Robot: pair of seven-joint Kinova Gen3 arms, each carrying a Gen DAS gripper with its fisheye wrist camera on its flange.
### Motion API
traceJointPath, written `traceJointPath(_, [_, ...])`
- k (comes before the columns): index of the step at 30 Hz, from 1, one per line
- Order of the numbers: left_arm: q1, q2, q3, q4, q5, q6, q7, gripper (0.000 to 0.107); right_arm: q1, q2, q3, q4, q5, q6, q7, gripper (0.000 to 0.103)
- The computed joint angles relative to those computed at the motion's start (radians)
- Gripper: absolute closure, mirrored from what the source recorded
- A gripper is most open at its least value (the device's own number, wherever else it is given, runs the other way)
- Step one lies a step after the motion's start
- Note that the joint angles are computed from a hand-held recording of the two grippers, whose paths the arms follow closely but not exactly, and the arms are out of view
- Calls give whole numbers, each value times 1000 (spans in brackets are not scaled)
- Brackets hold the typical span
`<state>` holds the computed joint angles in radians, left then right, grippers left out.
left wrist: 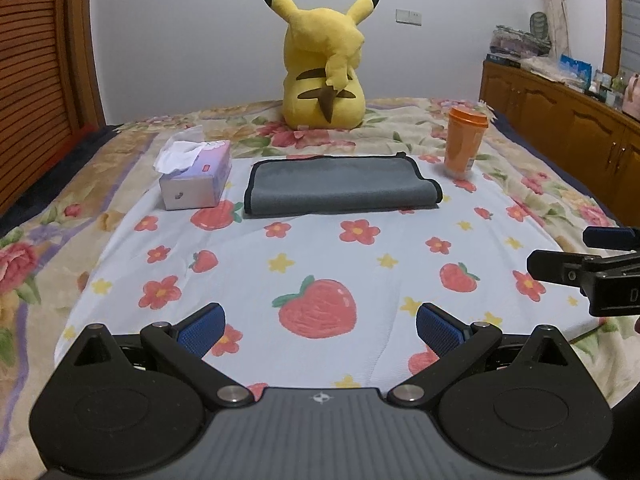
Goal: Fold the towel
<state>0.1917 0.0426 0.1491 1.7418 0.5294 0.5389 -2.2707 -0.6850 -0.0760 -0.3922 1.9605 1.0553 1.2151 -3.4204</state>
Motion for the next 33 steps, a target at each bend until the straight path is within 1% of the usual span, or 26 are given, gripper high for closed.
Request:
traceJointPath(4, [-1, -12, -1, 16, 27, -25, -24, 4, -5, 1, -5, 6, 15, 15, -18, 0])
traceJointPath(9, [-3, -37, -12, 54, 119, -75, -118, 4, -16, 3, -15, 16, 43, 47, -61, 0])
traceJointPath(11, [1, -42, -18, 57, 130, -85, -129, 4, -26, 6, -21, 22, 60, 65, -83, 0])
traceJointPath(13, [1, -51, -26, 67, 184, -96, -183, 4, -35, 9, -24, 25, 71, 83, -98, 0])
traceJointPath(15, [5, -58, -32, 74, 207, -109, -210, 4, -43, 10, -24, 28, 82, 101, -115, 0])
traceJointPath(20, [13, -69, -48, 89, 282, -125, -287, 4, -60, 17, -25, 35, 102, 137, -153, 0])
traceJointPath(29, [14, -73, -57, 96, 345, -138, -357, 4, -91, 29, -23, 43, 135, 194, -190, 0])
traceJointPath(33, [19, -83, -67, 100, 400, -142, -406, 4, -104, 35, -25, 45, 145, 220, -202, 0])
